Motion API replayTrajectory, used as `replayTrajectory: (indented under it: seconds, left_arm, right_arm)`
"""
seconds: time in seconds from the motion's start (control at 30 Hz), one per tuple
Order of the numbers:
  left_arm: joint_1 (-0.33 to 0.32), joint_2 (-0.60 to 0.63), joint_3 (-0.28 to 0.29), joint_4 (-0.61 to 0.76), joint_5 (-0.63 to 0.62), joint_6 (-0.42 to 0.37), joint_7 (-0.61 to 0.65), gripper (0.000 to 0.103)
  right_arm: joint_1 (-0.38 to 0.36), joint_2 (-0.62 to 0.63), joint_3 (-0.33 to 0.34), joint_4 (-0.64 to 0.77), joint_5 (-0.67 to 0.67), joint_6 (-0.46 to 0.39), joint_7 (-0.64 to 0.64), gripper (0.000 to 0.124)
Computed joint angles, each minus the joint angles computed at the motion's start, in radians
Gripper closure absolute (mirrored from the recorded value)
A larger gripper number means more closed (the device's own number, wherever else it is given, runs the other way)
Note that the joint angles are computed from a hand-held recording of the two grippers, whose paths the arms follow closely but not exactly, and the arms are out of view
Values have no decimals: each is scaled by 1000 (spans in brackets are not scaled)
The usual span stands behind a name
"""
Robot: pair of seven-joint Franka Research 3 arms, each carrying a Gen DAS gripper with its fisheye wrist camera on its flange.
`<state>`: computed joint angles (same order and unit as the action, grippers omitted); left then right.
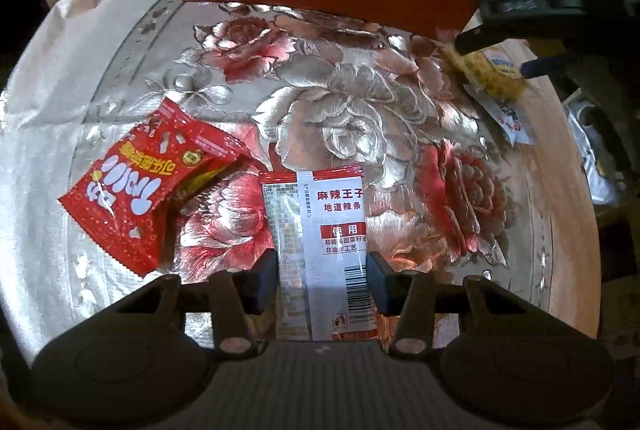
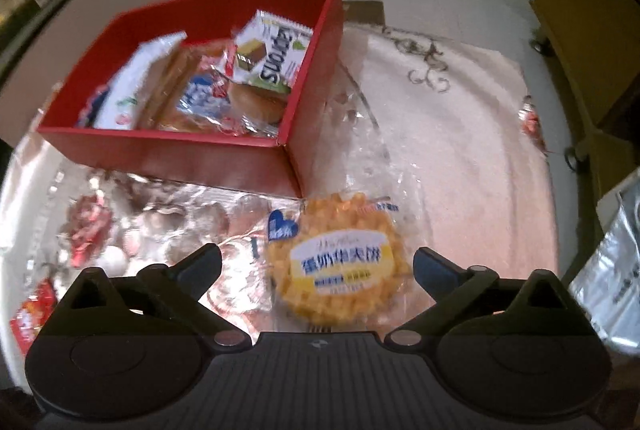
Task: Organize snacks
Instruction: 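Grasp the white spicy-strip pack with the left gripper while the right grasps the yellow waffle bag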
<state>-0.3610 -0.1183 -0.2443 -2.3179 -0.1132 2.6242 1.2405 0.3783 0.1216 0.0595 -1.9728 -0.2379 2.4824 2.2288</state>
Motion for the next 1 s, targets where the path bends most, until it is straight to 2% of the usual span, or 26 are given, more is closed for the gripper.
replayTrajectory:
  seconds: [0.13,0.47,0.57,0.67,0.93,1.0]
  left_arm:
    - [-3,3,5,0,-31,6,33,62]
    - [-1,8,4,1,-52,7,63,60]
    - [-2,10,5,3,-62,6,75,58]
    - [-1,11,8,5,-83,3,87,58]
    - [0,9,8,4,-116,4,113,56]
    - [-1,9,4,2,-108,8,113,51]
  right_arm:
    - [9,58,-11,53,-44,-64,-16,21]
    - [10,47,-27,9,-75,-8,14,21]
    - [-11,35,-21,-2,-4,11,-33,21]
    - [-23,20,-24,-27,47,55,0,21]
    - [-11,-60,2,-88,22,70,33,38]
    - [-6,-96,19,-113,11,74,33,40]
